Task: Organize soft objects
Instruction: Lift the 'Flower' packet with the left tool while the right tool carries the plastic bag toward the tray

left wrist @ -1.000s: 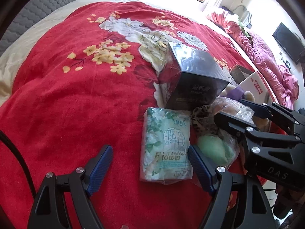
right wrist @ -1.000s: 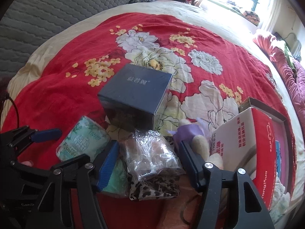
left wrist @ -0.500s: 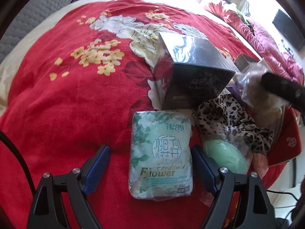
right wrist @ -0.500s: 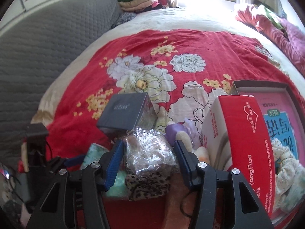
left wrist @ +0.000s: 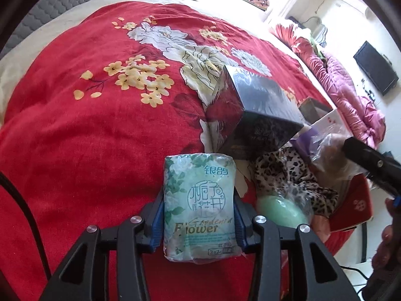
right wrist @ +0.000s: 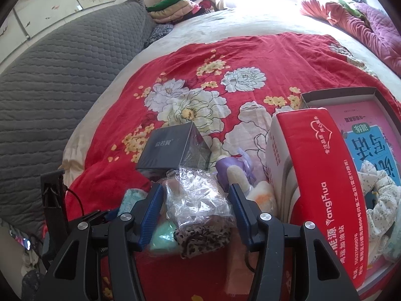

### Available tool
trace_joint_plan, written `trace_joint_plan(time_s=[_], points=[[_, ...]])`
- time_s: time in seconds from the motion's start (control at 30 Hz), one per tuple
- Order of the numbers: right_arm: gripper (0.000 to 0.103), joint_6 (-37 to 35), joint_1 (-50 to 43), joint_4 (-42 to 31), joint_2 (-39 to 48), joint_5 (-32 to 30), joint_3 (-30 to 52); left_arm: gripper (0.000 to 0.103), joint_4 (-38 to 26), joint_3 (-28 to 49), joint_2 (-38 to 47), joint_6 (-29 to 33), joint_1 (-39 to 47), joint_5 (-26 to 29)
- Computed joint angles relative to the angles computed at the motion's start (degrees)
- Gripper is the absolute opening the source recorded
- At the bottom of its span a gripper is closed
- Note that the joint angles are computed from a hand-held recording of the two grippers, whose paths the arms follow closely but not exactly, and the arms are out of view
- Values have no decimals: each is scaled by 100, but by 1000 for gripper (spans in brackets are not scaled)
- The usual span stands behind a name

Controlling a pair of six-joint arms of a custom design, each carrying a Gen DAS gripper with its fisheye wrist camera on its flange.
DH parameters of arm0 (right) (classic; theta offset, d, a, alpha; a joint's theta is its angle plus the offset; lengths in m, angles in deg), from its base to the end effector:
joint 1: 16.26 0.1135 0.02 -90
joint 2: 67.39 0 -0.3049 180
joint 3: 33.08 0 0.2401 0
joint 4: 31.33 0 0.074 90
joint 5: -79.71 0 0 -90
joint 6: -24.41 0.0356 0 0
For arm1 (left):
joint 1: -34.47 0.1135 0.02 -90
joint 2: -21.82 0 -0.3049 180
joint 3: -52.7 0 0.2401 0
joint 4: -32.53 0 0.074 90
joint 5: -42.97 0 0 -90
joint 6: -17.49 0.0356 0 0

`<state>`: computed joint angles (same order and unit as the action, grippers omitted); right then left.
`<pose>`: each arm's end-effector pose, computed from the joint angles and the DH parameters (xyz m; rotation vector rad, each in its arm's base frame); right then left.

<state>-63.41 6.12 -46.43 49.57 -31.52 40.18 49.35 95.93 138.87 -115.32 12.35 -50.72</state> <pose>0.3533 0.1594 0.1277 -0.5939 2.5529 0.6348 0.2651 -0.1053 0.0626 -0.4915 2.5543 -0.3429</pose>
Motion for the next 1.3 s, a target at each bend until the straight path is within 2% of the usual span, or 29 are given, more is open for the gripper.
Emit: trace_joint_plan(time_s=[0.17, 0.5, 0.93, 1.3], points=[[56, 35, 79, 74, -43, -12, -95, 45, -127, -94, -175, -54, -116, -208], [56, -171, 232, 146, -336, 33, -405, 45, -789, -97, -770, -243, -669, -834], [56, -291, -315, -22, -1312, -225, -918, 45, -2240, 358, -1480, -758, -1630, -1627], [56, -407, -940, -336, -2197, -563, -1236, 45, -3646, 1178, -2044, -1026, -2420, -2221]])
